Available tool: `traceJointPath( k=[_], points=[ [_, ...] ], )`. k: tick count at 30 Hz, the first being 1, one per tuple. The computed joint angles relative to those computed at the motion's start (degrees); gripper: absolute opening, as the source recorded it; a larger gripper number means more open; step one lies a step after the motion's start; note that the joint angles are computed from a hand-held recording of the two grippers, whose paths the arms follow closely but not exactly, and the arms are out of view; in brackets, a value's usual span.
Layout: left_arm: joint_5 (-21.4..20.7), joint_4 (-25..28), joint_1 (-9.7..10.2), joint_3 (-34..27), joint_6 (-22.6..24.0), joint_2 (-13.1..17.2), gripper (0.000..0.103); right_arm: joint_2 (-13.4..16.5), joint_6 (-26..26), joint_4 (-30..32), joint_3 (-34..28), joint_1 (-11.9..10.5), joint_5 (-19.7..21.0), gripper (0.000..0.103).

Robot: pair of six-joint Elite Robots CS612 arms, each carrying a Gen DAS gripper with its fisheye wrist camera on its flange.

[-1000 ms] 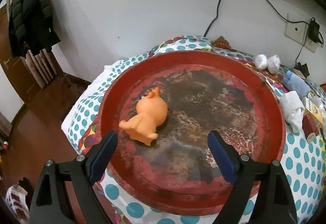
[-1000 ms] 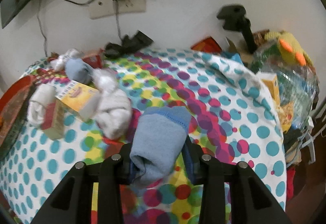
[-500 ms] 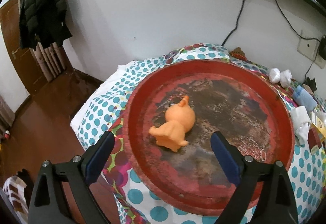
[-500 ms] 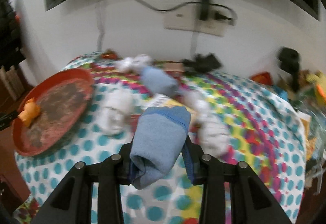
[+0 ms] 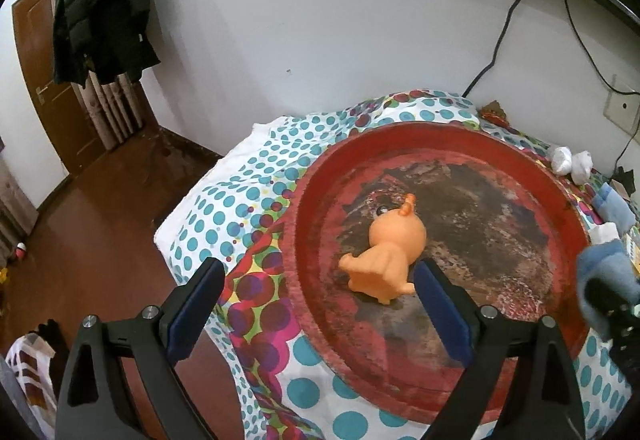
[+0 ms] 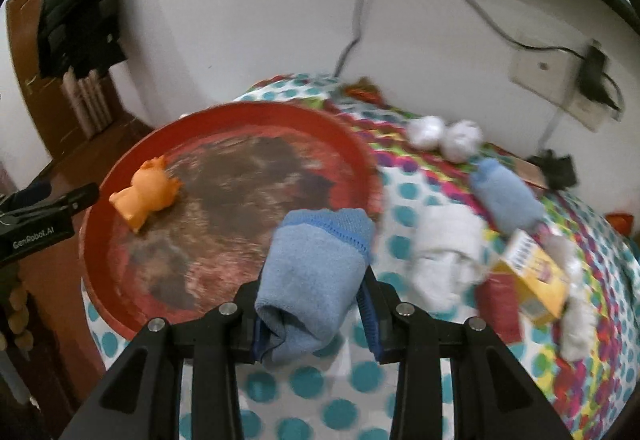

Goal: Organize objects
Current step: 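Carry the blue sock with the right gripper over the red tray, then open the right gripper to release the blue sock onto the tray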

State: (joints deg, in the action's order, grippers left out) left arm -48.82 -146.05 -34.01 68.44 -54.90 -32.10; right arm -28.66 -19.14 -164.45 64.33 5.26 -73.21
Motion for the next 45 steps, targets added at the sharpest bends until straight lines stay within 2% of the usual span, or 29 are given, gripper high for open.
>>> traceJointPath(
  k=[5,7,11,15,17,18,19,22,24,26,28,33,40,45],
  points=[
    [-0.23,-0.32,0.25,0.75,-0.83,-0.36,0.096,0.92,-1.42,4.13,-2.51,1.29,0.41,0.037],
    [-0.44,-0.53,0.35,0.97,-1.38,-0.43,0.097,2.29,-1.13,5.47,-4.54,2.07,0.43,0.038],
    [-0.47,-0.23,0.36,0.69,-1.38,-0.28,0.097,3.14,-1.59,7.85,-6.23,2.46,0.30,0.038],
    [-0.82,-0.06,0.35,0.23,-0.52,0.02,0.097,2.77,-2.86,8.60,-5.81,2.19,0.37,0.038],
    [-0.94,0.23,0.33,-0.11,-0.01,0.23,0.098,3.93,-2.06,8.83,-7.39,3.50,-0.63,0.038],
    [-0.88,0.73,0.31,-0.31,-0.02,0.32,0.098,3.79,-3.27,9.78,-7.41,3.35,0.03,0.038],
    [-0.85,1.19,0.30,-0.58,0.05,0.46,0.098,5.25,-2.08,10.06,-9.84,4.04,-1.69,0.040],
    [-0.71,1.71,0.22,-1.09,0.58,0.76,0.098,5.63,-2.39,11.75,-10.62,4.03,-1.47,0.044],
    [-0.81,1.43,0.20,-1.21,0.94,0.84,0.098,5.41,-2.40,12.42,-10.36,3.95,-1.31,0.046],
    [-0.97,1.33,0.22,-1.21,0.87,0.85,0.098,5.34,-2.01,12.03,-10.16,3.90,-1.78,0.059],
    [-1.12,1.19,0.27,-1.23,0.91,0.87,0.098,5.22,-2.06,11.83,-10.01,3.82,-1.39,0.062],
    [-1.55,0.41,0.31,-1.13,1.00,0.84,0.098,4.07,-1.09,9.71,-8.28,3.42,-0.53,0.063],
    [-1.40,1.09,0.03,-2.43,2.67,1.59,0.099,1.45,0.26,5.87,-3.68,1.36,1.36,0.063],
    [-1.19,1.11,-0.40,-3.57,4.78,2.23,0.099,-0.02,0.65,3.12,-0.33,-0.61,-0.80,0.063]
  ],
)
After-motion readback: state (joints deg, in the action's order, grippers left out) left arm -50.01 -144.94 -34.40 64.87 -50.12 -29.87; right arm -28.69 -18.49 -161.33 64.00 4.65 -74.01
